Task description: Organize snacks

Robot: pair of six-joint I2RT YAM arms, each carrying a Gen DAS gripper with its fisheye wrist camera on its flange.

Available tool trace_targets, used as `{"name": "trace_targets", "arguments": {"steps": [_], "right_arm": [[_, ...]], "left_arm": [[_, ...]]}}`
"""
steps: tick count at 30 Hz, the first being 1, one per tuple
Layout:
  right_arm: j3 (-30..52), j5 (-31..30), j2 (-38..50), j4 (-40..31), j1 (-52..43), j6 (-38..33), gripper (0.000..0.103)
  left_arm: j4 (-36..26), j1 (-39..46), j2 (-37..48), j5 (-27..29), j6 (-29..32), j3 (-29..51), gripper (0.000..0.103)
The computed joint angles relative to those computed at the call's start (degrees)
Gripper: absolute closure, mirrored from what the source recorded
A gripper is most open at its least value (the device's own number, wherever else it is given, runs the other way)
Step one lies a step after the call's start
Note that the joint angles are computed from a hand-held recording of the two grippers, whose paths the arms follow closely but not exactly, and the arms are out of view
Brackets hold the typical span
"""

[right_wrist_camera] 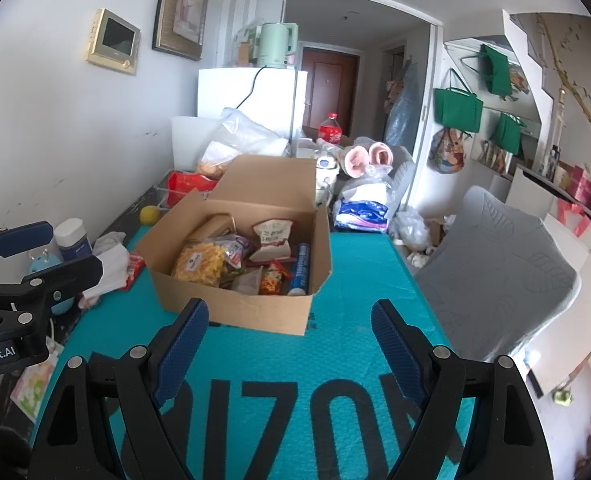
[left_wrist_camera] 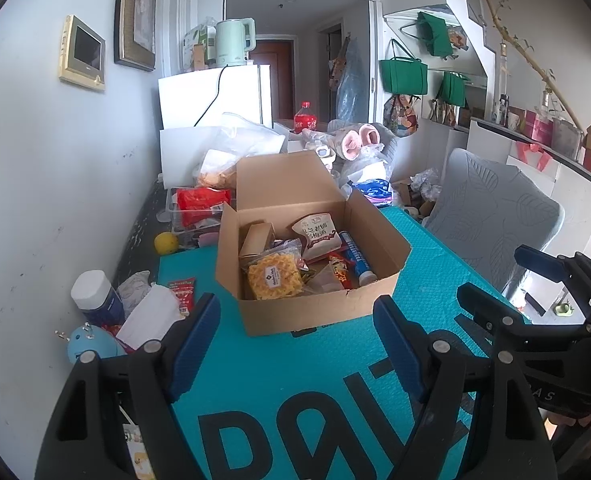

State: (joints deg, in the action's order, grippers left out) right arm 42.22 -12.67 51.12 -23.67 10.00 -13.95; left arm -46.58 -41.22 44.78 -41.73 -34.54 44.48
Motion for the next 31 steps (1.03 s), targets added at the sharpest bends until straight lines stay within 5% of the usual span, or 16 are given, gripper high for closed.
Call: {"name": "trace_targets", "arguments": {"steps": [31], "right_arm": [[-0.4, -1.9, 0.3, -0.4, -2.7, -1.5, 0.019]], "left_arm": [[-2.4, -2.4, 2.5, -0.9, -3.2, 1.2, 0.024]]}}
